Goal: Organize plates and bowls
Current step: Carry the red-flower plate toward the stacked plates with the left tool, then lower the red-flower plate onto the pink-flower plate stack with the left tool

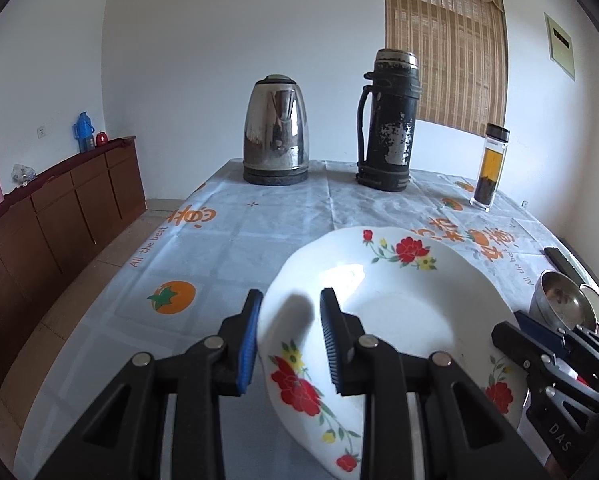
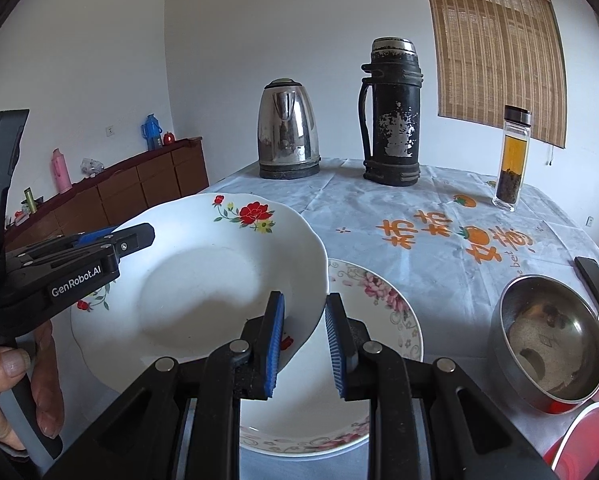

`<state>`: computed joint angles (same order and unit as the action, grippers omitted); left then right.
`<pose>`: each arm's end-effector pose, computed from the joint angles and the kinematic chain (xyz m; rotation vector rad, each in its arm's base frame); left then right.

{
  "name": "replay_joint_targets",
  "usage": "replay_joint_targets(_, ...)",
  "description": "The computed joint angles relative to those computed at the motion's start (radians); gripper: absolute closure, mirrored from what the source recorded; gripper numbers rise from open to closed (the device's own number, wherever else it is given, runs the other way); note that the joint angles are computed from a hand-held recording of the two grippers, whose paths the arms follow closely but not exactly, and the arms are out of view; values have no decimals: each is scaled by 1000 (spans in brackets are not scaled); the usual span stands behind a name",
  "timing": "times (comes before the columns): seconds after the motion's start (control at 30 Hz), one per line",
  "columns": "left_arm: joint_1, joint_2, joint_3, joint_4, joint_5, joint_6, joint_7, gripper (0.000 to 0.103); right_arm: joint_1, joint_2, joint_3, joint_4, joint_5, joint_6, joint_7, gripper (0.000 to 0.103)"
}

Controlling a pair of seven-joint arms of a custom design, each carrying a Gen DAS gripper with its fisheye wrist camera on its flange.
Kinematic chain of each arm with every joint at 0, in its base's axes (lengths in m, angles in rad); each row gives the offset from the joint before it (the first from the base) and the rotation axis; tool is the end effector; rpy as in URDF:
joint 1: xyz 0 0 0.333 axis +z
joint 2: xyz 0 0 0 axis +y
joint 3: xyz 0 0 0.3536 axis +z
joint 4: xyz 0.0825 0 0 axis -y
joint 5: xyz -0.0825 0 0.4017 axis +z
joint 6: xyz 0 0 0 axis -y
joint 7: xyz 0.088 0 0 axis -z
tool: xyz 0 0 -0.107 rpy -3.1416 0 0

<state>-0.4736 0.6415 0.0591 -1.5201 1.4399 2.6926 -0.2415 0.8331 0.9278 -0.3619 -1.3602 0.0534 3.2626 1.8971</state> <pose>0.6888 -0.3488 0.3398 -1.7242 1.4585 -0.8362 0.6845 0.4664 0.3188 -1.8066 1.2158 -0.6508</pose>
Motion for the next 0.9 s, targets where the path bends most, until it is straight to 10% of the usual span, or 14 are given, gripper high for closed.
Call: replay_joint_targets(0.9, -76, 118, 63, 154, -187, 53, 209, 76, 107, 10, -206, -77, 25, -26, 137, 80)
